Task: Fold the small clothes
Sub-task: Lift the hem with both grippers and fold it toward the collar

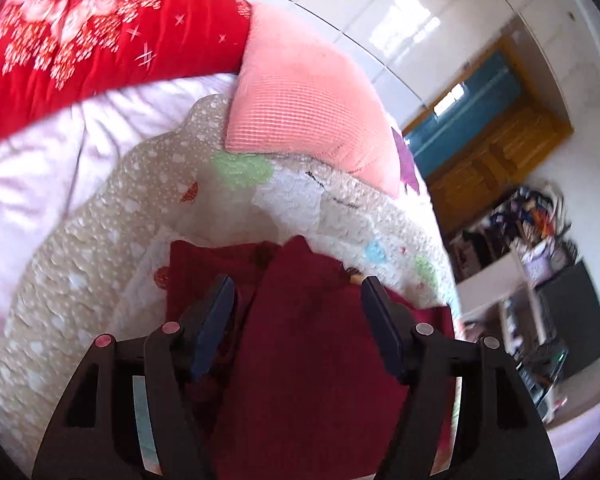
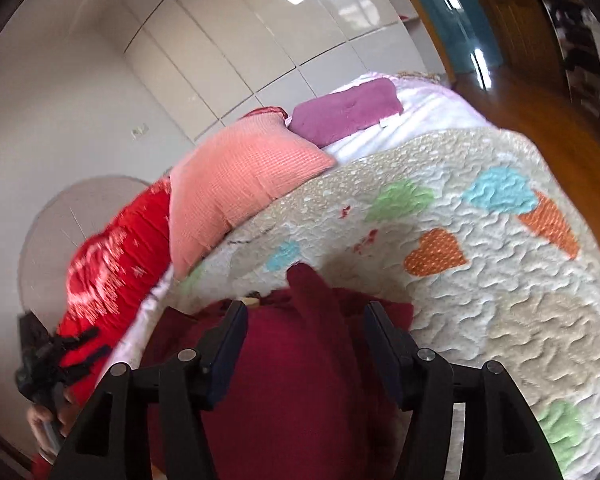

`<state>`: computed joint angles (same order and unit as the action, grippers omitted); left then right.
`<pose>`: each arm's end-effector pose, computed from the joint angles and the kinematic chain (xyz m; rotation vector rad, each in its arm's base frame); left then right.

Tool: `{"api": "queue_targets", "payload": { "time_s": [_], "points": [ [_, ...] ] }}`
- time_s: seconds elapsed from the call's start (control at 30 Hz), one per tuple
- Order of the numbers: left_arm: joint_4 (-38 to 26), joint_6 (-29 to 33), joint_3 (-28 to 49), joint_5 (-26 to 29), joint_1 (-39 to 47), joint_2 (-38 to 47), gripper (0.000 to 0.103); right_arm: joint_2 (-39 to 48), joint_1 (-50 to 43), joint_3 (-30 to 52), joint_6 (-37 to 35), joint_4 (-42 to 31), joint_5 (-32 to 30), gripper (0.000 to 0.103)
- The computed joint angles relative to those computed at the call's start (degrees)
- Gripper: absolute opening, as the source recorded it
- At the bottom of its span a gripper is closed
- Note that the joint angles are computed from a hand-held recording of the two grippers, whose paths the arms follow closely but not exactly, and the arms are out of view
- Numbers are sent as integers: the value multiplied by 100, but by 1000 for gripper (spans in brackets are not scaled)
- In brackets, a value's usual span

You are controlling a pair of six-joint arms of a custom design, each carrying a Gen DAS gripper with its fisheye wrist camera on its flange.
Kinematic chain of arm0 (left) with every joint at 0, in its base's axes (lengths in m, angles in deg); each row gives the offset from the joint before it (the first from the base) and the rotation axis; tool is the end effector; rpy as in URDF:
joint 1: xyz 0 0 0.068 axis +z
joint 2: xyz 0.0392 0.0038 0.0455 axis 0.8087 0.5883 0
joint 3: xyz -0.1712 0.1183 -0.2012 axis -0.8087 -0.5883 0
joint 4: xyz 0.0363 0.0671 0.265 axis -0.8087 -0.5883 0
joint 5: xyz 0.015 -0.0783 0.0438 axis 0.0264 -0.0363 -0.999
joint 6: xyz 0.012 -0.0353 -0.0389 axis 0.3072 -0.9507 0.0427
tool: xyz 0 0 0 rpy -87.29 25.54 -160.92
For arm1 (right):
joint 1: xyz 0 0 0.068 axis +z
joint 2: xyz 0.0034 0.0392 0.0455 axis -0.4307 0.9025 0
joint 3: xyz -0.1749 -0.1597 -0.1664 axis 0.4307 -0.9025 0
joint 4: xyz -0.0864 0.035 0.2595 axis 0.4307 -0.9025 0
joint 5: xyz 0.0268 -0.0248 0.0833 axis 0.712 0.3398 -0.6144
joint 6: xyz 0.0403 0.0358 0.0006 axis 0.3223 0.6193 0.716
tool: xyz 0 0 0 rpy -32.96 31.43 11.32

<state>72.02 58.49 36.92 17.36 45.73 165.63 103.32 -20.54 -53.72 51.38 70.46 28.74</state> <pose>0.4405 -0.0846 0.1337 0.2870 2.4596 -0.8849 0.1593 0.0114 0.0960 0.6618 2.0907 0.3537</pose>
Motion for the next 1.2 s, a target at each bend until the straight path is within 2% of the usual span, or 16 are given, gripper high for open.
{"api": "queue_targets", "payload": {
  "time_s": [0.1,0.17,0.2,0.23,0.27,0.33,0.43,0.57,0.67,0.77,0.87,0.93,1.03,1.13,1.2],
  "points": [
    [-91,167,84,-208,-97,173,66,1023,163,345,-265,175,307,59],
    [-227,207,287,-420,-220,435,66,1875,192,599,-417,537,290,59],
    [-281,281,317,-480,-243,488,66,2270,218,705,-517,778,245,49],
    [-317,324,408,-643,-338,587,66,2501,316,870,-624,729,338,35],
    [-335,354,470,-822,-418,651,66,2674,491,1193,-748,289,737,6],
    [-418,375,773,-1565,-654,919,66,2888,591,1518,-783,-51,1231,6],
    [-411,283,1263,-2309,-838,1409,66,3462,118,1842,-673,143,983,6],
    [-359,337,1583,-2639,-885,1794,67,4352,-247,2296,-702,173,760,6],
    [-281,244,1502,-2601,-853,1749,67,3729,-69,1990,-608,-46,1085,18],
    [-20,168,1152,-2636,-838,1482,67,2663,150,1485,-371,-326,1243,19],
    [170,147,867,-2522,-821,1242,67,1599,655,1208,-261,-922,1289,19],
    [62,184,923,-2563,-854,1266,67,1518,954,1254,-239,-1062,1303,19],
    [-23,211,1042,-2736,-914,1413,67,2158,1166,1468,-181,-781,1190,19],
    [99,176,999,-2788,-939,1456,67,3444,965,2000,-77,-659,1050,19],
    [119,192,978,-2817,-950,1439,67,4024,735,2078,-69,-244,852,19]
  ]
}}
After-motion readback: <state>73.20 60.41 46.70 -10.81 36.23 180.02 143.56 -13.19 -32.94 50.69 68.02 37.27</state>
